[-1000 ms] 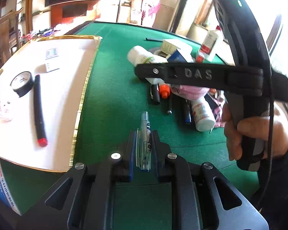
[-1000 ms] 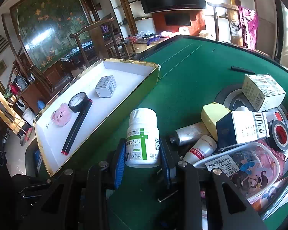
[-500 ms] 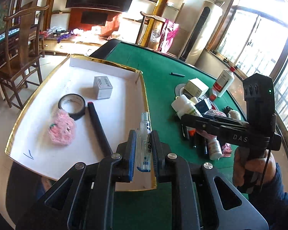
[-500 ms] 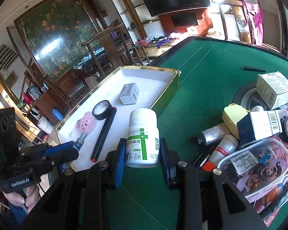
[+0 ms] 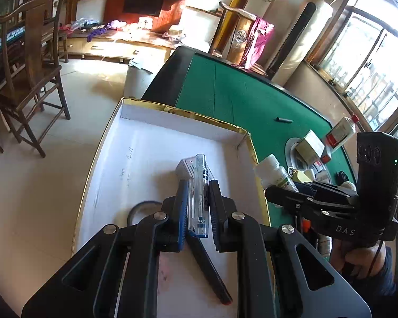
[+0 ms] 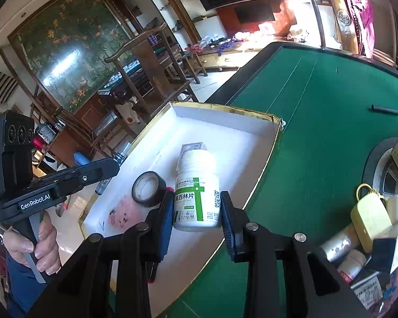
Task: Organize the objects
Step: 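Carry the vial and pill bottle into the tray and open both grippers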
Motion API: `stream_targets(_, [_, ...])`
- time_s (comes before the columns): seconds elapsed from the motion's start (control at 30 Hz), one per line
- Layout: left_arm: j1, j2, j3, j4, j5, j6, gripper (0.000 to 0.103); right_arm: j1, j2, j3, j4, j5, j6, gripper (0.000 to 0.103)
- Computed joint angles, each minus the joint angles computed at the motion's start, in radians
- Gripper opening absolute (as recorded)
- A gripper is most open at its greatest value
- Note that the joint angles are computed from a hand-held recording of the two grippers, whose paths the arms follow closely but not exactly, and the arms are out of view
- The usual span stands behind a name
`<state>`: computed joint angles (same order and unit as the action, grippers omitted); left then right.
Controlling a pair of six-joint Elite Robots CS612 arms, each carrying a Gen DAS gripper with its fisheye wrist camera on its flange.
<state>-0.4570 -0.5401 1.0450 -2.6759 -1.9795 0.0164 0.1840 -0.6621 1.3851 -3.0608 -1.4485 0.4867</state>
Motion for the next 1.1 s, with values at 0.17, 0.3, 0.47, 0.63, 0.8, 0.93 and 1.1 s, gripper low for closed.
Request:
stream_targets(0.17, [-0.007,0.09,-0.168,0.154,0.028,-0.041,0.015,-0.011,0.048,-0.103,0.103,-0.002,0.024,0.033])
stream_targets(0.3, [-0.011,0.154,-0.294,0.269,0.021,-0.065,0.015,-0.016,0.083,-0.17,0.182,-0.022,0.028,0.033])
stream_targets(0.47, [-0.022,0.203,-0.386,0.339,0.068,-0.062,0.015,-0.023,0.112,-0.223,0.246,-0.036,0.033,0.033])
stream_targets(0.63, [-0.03,0.228,-0.431,0.382,0.101,-0.04,0.015,-0.027,0.132,-0.26,0.299,-0.044,0.03,0.033])
stream_targets(0.8, [-0.031,0.237,-0.444,0.396,0.095,-0.033,0.015,-0.027,0.133,-0.268,0.309,-0.053,0.016,0.033])
stream_targets(0.93, [-0.029,0.243,-0.455,0.401,0.096,-0.048,0.015,-0.024,0.142,-0.289,0.329,-0.059,0.012,0.033])
stream_targets(1.1, [-0.024,0.246,-0.461,0.403,0.079,-0.066,0.015,-0.02,0.147,-0.311,0.382,-0.072,-0.017,0.033])
